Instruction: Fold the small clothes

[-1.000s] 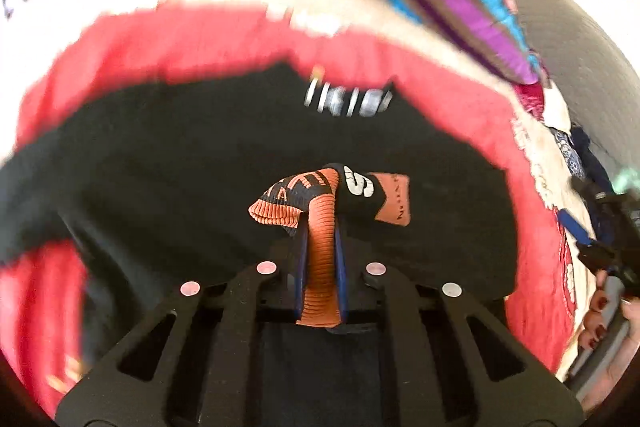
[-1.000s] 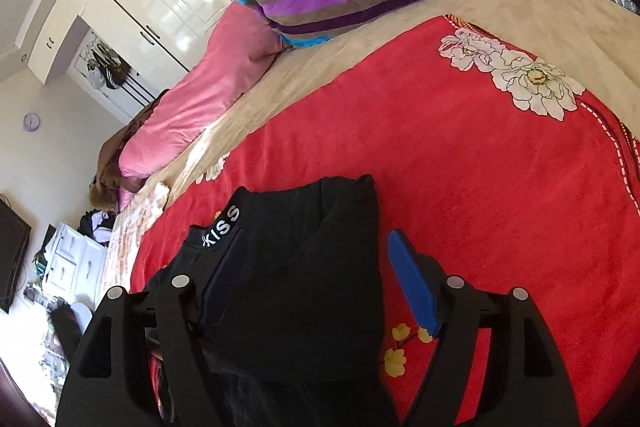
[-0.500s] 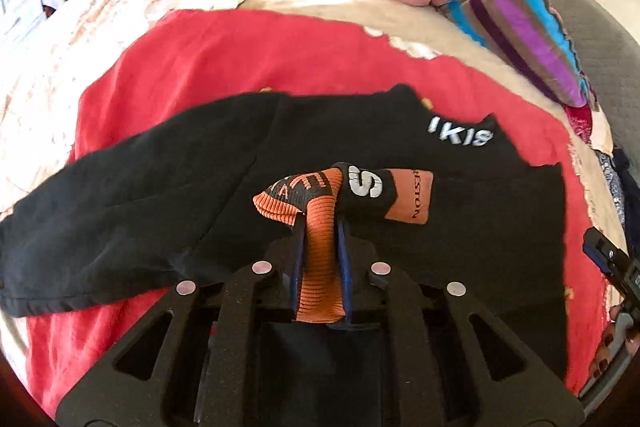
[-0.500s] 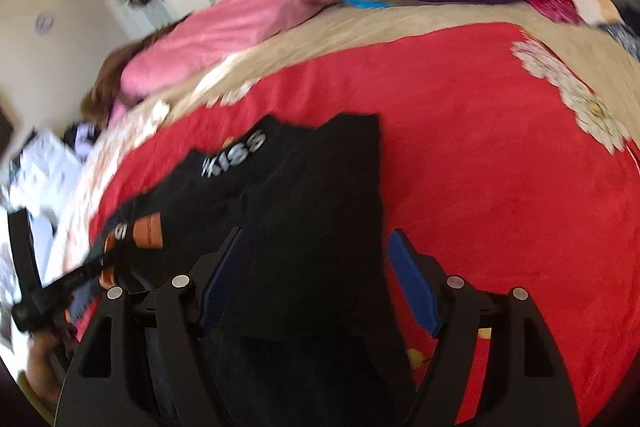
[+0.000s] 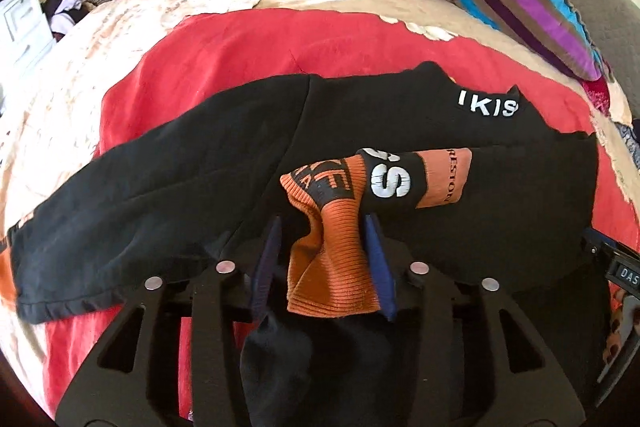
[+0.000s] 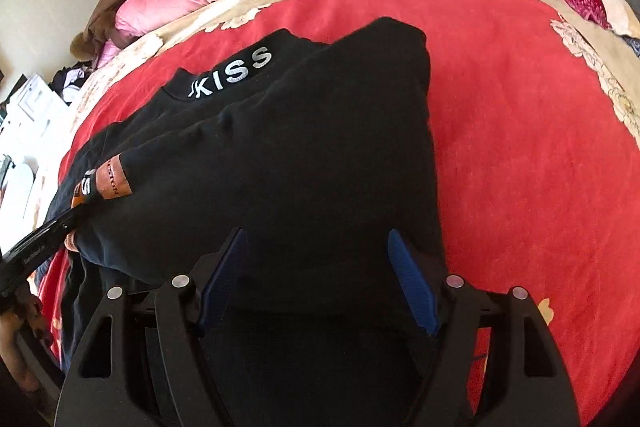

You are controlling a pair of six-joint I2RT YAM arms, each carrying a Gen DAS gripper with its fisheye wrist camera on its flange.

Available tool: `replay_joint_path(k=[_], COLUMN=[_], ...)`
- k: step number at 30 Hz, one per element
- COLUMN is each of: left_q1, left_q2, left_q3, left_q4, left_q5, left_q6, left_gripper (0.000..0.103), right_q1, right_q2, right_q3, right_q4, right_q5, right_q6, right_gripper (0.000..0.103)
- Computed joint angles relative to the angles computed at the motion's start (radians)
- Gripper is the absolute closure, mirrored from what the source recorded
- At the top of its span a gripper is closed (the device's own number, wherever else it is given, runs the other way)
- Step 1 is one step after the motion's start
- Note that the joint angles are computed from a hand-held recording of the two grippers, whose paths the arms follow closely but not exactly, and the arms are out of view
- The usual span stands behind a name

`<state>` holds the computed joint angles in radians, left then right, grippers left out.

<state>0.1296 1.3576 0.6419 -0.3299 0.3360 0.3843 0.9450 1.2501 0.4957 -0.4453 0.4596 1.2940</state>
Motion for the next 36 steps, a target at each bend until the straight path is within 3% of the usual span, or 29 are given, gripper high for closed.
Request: replay_joint_path(k=[7,9,12,13,14,15,16,20,23,34,36], left_q1=[0.110,0.088,0.072,0.081,0.092,0.096,0.093,0.071,0.118,0.013,0.005], left_q2=[-0.174,-0.167,-0.043,0.001,0.043,0.055,0.060,0.042,-0.008,0.055,0.063], left_q3=[0.018,0.019,0.036,0.049,0.055,0.049,0.042,0.025,0.038,0.013,0.018], left_q4=[-0.114,-0.112,-0.079,-0.087,-0.084,-0.074,-0.066,-0.052,-0.111,-0.052,-0.058], left_q5=[0.098,0.055,-0.004,0.003,0.021,0.037,0.047,0.045,0.138,0.068,0.073], left_q6=[0.050,0.058,0.033,0.025,0.017,0.016,0.018,-0.003,-0.008,-0.055,-0.060], left_gripper=[0.064,0.062,0.064,0.069,0.087,0.096,0.098,0.099,0.097,0.095,0.100], right_q1=[0.009,0.014,0.005,0.002,0.001,-0.002,-0.002,0.003,0.004,-0.009,-0.011], right_q2=[-0.142,-0.166,-0.200,-0.207,-0.208,-0.201,-0.197,-0.167,-0.162,-0.127,-0.113], right_q3=[-0.001,0.007,-0.011,-0.017,-0.020,-0.020,-0.021,-0.018,-0.017,-0.027,-0.027], right_q4=[-0.083,-0.128,-0.134,-0.130,-0.126,-0.115,-0.110,-0.094,-0.091,-0.052,-0.044], right_q5=[0.047,0.069,0.073,0.070,0.069,0.066,0.065,0.055,0.059,0.037,0.031], right_q6=[0.030,0.050,0.067,0.066,0.067,0.061,0.056,0.045,0.044,0.029,0.027], right_gripper=[0.031,0.031,0.031,0.031,0.031,0.031,0.031,0.031,0.031,0.031,0.031])
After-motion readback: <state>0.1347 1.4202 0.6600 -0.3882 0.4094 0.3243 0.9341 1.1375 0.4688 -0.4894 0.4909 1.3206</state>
